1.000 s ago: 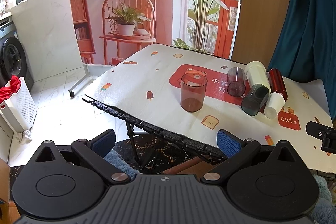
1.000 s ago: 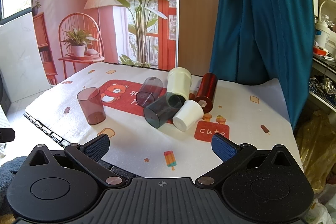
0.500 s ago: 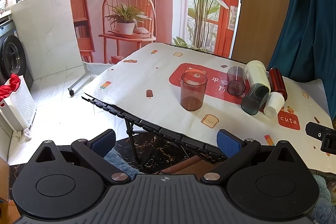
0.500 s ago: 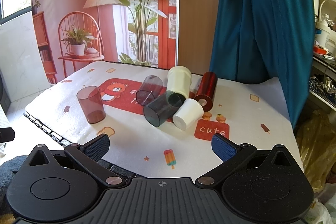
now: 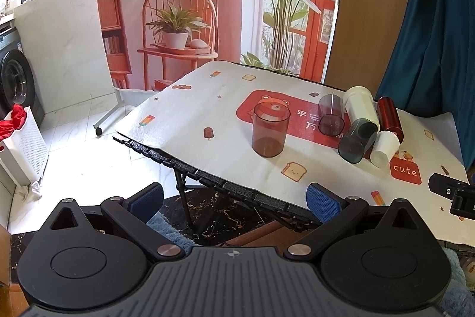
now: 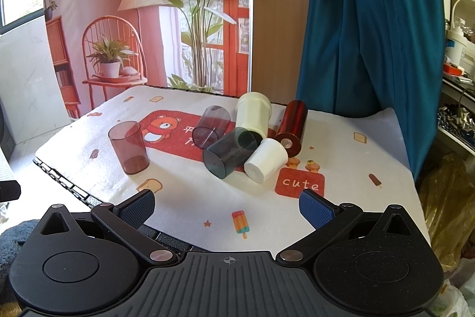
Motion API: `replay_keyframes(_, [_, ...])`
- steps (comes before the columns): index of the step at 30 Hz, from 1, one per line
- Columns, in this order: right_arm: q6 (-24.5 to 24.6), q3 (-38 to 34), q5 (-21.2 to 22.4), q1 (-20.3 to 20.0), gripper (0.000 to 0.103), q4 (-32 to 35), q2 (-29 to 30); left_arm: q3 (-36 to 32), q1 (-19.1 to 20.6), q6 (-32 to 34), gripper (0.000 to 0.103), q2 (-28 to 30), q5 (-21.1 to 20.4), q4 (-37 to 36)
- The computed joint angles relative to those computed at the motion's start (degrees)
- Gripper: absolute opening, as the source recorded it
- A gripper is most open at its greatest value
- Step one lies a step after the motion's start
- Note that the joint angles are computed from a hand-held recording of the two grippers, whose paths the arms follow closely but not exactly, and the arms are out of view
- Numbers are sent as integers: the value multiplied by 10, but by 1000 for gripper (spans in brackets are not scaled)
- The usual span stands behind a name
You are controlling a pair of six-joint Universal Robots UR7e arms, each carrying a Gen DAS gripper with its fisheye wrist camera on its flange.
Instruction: Flip cup upright
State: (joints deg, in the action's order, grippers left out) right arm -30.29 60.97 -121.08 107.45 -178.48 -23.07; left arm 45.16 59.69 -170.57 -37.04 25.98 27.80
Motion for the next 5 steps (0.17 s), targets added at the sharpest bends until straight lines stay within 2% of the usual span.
replay_keyframes(5, [0, -2, 0, 0, 103, 2, 1, 4, 0, 7, 103, -3, 2, -6])
